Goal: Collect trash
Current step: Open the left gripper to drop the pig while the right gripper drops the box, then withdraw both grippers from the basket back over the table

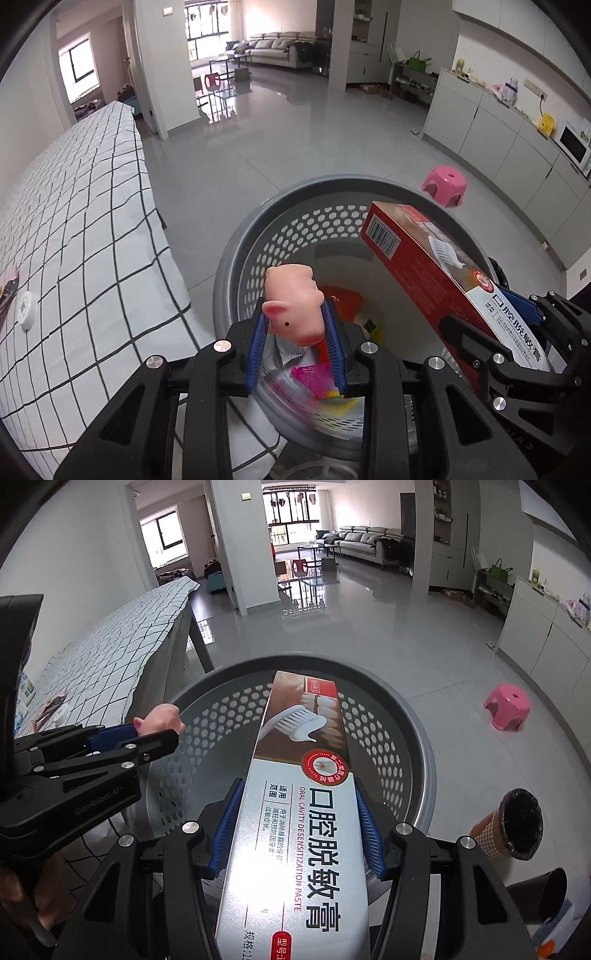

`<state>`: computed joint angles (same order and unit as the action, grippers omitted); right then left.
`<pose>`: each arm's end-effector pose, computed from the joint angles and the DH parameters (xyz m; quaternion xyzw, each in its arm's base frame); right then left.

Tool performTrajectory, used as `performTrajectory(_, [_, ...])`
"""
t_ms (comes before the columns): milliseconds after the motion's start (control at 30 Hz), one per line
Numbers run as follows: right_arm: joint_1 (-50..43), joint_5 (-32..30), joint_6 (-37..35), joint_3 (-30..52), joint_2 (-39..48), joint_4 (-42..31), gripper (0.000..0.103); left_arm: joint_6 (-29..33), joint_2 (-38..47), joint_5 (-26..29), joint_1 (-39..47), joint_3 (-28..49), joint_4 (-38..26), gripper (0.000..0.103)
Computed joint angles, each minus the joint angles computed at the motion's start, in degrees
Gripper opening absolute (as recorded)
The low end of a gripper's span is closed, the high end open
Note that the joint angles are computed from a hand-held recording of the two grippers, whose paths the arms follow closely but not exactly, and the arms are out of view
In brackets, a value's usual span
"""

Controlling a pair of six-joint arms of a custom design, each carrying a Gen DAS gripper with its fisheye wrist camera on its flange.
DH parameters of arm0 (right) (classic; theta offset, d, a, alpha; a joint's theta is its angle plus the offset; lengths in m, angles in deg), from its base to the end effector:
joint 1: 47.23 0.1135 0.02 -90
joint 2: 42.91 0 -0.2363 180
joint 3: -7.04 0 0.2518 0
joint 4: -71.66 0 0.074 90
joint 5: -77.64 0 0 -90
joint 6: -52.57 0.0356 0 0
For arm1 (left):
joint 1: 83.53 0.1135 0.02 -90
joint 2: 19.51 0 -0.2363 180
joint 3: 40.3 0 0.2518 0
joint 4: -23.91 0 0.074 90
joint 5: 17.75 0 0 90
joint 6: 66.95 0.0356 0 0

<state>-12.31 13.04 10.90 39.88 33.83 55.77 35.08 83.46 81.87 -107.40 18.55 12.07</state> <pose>0.1733 0.1023 0.0772 0.1669 0.9287 0.0102 0.3310 0.2855 -0.1329 0.0781 0.3170 0.8989 -0.1098 0.2818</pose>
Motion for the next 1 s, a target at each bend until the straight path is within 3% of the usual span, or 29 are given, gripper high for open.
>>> performTrajectory(233, [-1.28,-0.87,-0.14,-0.57,-0.09,0.81,0.055,-0.72,0.79,-0.46,-0.35,0.29,0.11,0.031])
performTrajectory(400, [-1.57,-0.55,0.16,-1.28,-1.92,0.40,0.058,-1.16,0.57,-0.44,0.05,0.37,0.14,0.055])
performTrajectory(500, [-1.31,0.35,0.67,-1.95,-3.41,-0.11,0.063,-1.07,0.20,-0.75,-0.13,0.01,0.45,0.055])
performTrajectory(1000, [-0.51,1.09,2.70,-3.84,-6.24,-0.61,0.063,-1.40,-1.07,-0.63,0.22,-0.75,0.25,0.060])
